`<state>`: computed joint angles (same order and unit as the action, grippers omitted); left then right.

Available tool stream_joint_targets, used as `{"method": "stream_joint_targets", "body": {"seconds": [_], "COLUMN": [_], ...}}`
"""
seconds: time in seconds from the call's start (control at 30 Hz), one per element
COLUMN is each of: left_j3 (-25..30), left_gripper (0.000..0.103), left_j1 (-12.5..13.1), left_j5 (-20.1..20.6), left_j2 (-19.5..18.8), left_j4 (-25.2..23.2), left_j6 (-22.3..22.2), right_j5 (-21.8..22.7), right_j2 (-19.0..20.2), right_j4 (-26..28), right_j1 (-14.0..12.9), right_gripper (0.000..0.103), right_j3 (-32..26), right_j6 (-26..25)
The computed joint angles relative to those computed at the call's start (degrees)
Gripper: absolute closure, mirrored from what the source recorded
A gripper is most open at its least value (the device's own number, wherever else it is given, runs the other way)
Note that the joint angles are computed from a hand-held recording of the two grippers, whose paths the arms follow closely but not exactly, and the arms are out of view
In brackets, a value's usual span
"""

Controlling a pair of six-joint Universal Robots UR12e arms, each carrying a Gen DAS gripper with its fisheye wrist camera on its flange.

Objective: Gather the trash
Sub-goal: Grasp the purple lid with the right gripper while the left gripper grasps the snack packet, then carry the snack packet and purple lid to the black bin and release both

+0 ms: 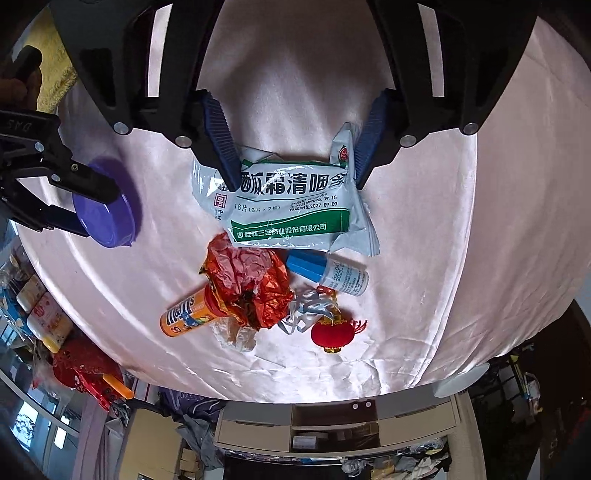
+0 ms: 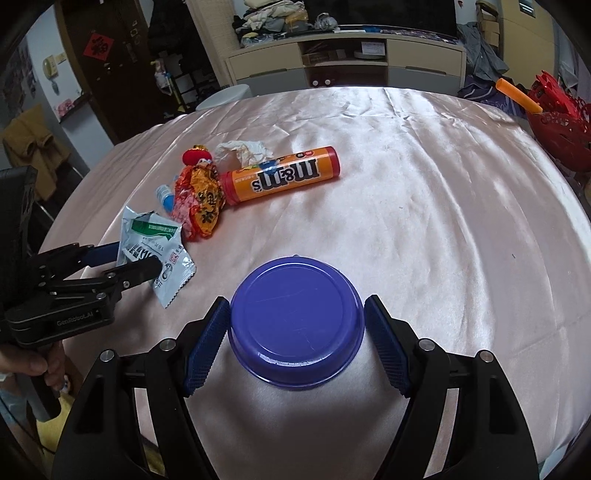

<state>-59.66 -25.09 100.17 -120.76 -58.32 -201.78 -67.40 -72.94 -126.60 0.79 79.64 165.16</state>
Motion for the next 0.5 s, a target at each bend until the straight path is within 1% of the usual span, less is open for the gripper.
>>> {"method": "stream_joint_targets", "body": {"seconds": [0.03,0.07,0.37,0.5], "left_j3": [-0.26,-0.54,-5.39,-8.28], "left_gripper": [0.052,0.066,0.07,0.071], "left_j1": [-0.1,-0.19,-1.14,-2.29], "left_j5": [-0.29,-0.45,-2.76,-1.99], "left_j2": [0.21,0.45,3.93,6.15], "left_j4": [0.02,0.04,1.7,2.82], "left_j6": [0.02,-0.09,-2.34,-4.13], "right_j5": [0.17,0.36,1.53,2.19], "right_j2": [-0.35,-0.69,-4.34,-6.4], "right_j4": [0.17,0.32,-0.44,-1.02], "right_j1": [0.02,0.03,-0.44,-0.99], "right_gripper": [0.027,0.027,0.027,0.027], "right_j3": [0.42,0.83,4.54,6.74], "right_j6": [-0.18,-0.36,-0.37,-0.3]}}
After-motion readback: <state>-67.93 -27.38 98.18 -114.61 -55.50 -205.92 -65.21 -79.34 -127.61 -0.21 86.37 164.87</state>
